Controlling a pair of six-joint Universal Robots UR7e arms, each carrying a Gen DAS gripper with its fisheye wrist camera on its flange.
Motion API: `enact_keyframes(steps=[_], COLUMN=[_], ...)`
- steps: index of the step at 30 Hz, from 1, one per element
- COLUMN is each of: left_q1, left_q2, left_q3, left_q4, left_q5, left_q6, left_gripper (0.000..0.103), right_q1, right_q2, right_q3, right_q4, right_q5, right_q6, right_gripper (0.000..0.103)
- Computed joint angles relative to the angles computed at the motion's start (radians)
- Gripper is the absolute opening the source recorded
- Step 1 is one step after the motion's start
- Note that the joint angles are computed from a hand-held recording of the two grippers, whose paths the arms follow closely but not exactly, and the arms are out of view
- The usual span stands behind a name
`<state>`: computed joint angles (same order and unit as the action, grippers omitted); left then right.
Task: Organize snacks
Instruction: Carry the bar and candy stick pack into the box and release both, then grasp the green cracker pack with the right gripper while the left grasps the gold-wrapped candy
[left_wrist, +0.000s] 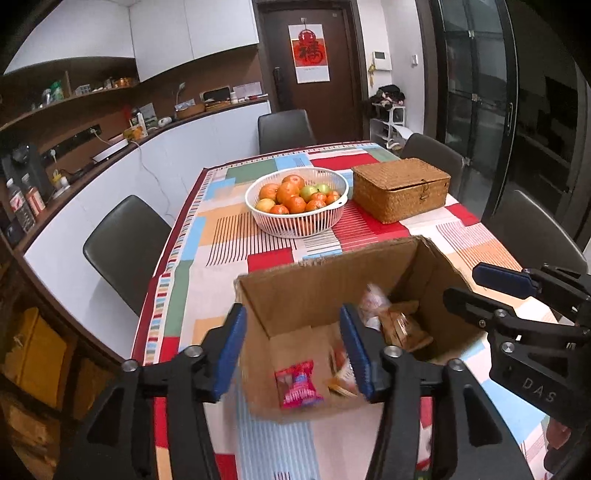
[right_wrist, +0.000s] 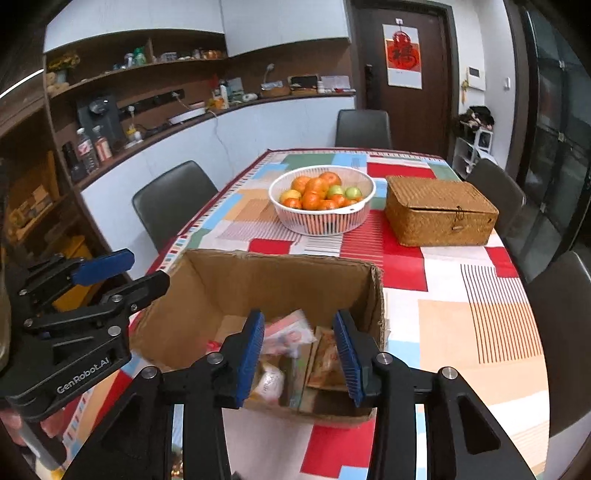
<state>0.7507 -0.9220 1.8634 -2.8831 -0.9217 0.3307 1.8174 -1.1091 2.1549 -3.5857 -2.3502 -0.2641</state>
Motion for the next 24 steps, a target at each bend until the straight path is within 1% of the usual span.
enact_keyframes(steps=[2, 6, 10, 13, 16, 19, 22, 24], left_q1=[-0.008, -0.018, -0.032, -0.041, -0.044, -0.043, -0.034, -0.028], left_q2=[-0.031, -0.100, -0.157, -0.186, -0.214, -0.241, -0.260, -0.273], left_q3=[0.043, 0.120, 0.200, 0.243, 0.287, 0.329, 0.357, 0.378], left_q4=[-0.024, -0.036, -0.081, -0.093, -0.105, -0.101, -0.087, -0.074], left_q5=[0.002, -0.023, -0.031, -0.030, -0.032, -0.037, -0.041, -0.041], left_q6=[-0.002, -0.023, 0.001, 0.010, 0.016, 0.011, 0.005, 0.004], left_gripper=[0.054, 0.055, 0.059, 0.059, 0.059, 0.059, 0.059, 0.059], right_q1=[0.020, 0.057, 0.078, 0.094, 0.105, 0.116, 0.121, 0.118], right_q2=[0.004, 0.015, 0.011, 0.015, 0.026, 0.052, 0.071, 0.073], right_q3=[0.020, 0.066, 0.120, 0.151, 0.183, 0.212, 0.226, 0.239], right_q4=[-0.030, -0.091, -0.132, -0.154, -0.183, -0.228, -0.228, -0.205], right_q5=[-0.011, -0.020, 0.002, 0.010, 0.014, -0.005, -0.026, -0.022], right_q6=[-0.013, -0.037, -0.020, -0.008, 0.010, 0.011, 0.015, 0.031], right_gripper=[0.041, 0.041, 0.041, 0.041, 0.048, 0.049, 0.050, 0.050])
